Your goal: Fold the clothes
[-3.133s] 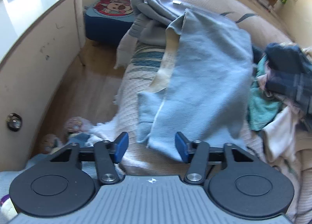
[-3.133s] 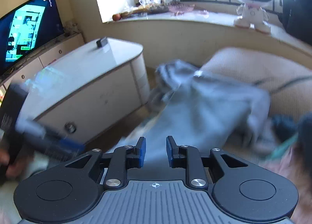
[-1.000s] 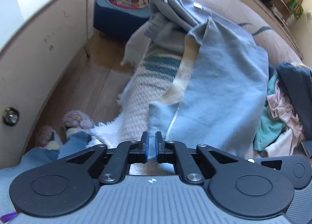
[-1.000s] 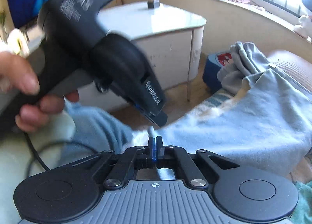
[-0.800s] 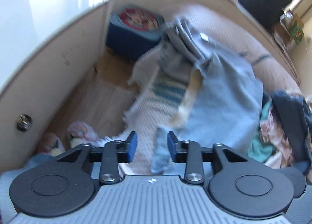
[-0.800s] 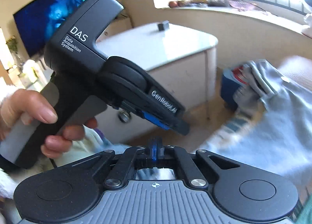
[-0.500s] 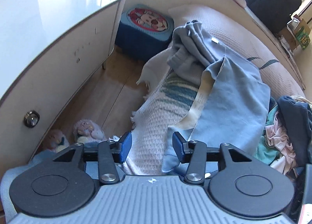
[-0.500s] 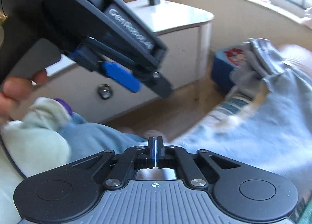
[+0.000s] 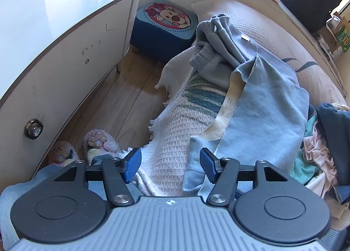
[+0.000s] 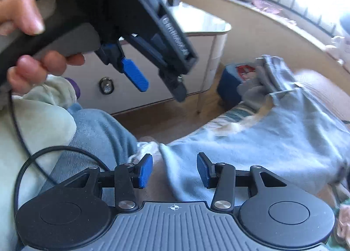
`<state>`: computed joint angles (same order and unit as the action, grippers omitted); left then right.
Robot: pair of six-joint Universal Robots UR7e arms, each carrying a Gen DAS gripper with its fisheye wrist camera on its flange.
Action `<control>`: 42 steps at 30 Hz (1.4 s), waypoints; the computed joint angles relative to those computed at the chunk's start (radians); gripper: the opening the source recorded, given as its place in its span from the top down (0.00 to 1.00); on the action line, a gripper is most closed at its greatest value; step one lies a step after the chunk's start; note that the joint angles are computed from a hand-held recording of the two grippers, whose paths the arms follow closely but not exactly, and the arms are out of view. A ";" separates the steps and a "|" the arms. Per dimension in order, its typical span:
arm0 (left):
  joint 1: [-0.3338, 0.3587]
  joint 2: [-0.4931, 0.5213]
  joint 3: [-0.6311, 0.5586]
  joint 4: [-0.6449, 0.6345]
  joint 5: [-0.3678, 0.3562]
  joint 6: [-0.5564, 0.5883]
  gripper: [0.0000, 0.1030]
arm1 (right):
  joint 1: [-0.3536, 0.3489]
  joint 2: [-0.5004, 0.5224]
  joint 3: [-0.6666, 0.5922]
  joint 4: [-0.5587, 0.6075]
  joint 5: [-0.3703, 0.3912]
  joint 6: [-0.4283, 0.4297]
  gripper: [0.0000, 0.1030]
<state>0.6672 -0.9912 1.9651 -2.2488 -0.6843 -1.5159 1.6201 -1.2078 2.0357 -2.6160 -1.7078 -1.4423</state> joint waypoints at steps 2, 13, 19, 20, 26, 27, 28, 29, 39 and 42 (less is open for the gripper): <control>-0.003 -0.002 0.002 0.010 0.002 -0.011 0.45 | 0.013 0.039 0.003 -0.056 -0.045 -0.012 0.82; 0.003 -0.014 0.005 0.038 0.017 -0.048 0.42 | 0.011 0.018 -0.096 0.131 0.111 0.209 0.98; 0.012 -0.022 0.011 0.060 -0.008 -0.090 0.41 | 0.018 0.111 -0.096 0.096 -0.001 0.246 0.97; 0.015 -0.022 0.013 0.050 -0.015 -0.083 0.41 | 0.019 0.119 -0.097 0.098 -0.022 0.248 0.97; 0.041 0.024 -0.033 0.050 -0.049 -0.012 0.38 | 0.002 0.128 -0.119 0.127 -0.042 0.222 0.91; 0.044 0.028 -0.035 0.045 -0.054 -0.006 0.38 | 0.002 0.113 -0.120 0.144 -0.030 0.210 0.83; 0.046 0.031 -0.036 0.042 -0.057 -0.005 0.37 | 0.002 0.095 -0.119 0.161 -0.016 0.194 0.72; 0.048 0.032 -0.036 0.043 -0.058 -0.008 0.37 | 0.000 0.076 -0.124 0.184 0.003 0.171 0.68; 0.074 0.074 -0.079 0.007 -0.135 0.113 0.27 | 0.008 0.164 -0.486 0.240 0.147 0.066 0.58; 0.086 0.084 -0.089 -0.006 -0.177 0.121 0.27 | 0.026 0.304 -0.680 0.281 0.073 0.060 0.58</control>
